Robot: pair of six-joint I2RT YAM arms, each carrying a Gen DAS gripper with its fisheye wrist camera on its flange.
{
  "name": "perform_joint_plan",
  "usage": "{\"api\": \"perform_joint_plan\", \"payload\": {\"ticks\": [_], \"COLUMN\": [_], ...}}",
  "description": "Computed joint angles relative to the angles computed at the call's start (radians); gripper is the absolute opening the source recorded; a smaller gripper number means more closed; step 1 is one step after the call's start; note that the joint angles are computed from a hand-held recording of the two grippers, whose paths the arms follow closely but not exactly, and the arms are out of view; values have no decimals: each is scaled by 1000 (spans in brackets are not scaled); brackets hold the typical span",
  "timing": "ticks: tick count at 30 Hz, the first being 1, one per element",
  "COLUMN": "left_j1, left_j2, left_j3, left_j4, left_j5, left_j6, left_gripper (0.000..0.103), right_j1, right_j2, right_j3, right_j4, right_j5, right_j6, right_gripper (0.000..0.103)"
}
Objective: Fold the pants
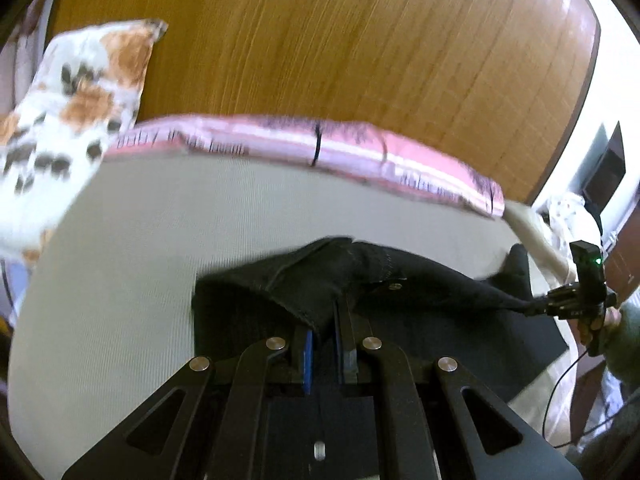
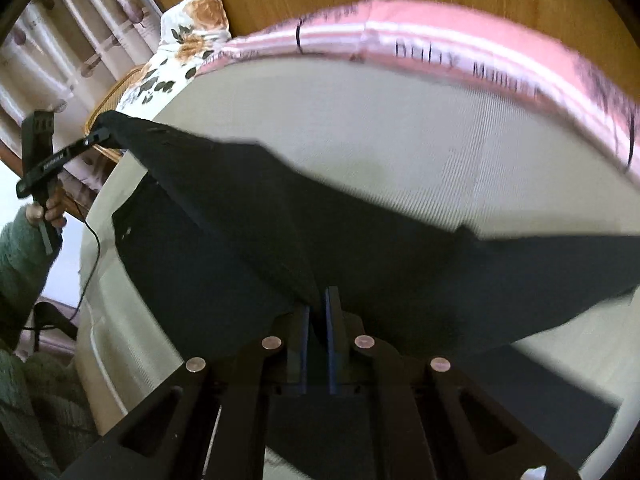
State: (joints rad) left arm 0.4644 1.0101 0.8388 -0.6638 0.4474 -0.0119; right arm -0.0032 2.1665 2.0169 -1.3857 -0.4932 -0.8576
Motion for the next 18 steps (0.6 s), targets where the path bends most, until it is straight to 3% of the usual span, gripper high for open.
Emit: {"api": "perform_joint_plan", "payload": {"ticks": [4,9,13,16,18], "left_j1": [15,-35,-80,-62,-49], "left_j2": [-84,-57,-42,-31,-45], "left_j3": [-91,-170,-172,-156,-143], "left_j4": [-107,-144,-160,-202,-245], "left_j5": [-20,-114,-192,-217,-236], "left_j6": [56,52,28,31,19], "left_gripper": [10,13,25,31,39], "right_j1": [-8,9,25,33,28], "right_j2": [-98,-162,-206,-253,-287], "right_j3": [-254,-434,-500,-562,-593], "right_j4": [102,233,301,348,353], "right_j5": [40,83,93,104,102], "right_j6": [-18,24,93,133,154], "right_gripper": [5,5,7,17,32]}}
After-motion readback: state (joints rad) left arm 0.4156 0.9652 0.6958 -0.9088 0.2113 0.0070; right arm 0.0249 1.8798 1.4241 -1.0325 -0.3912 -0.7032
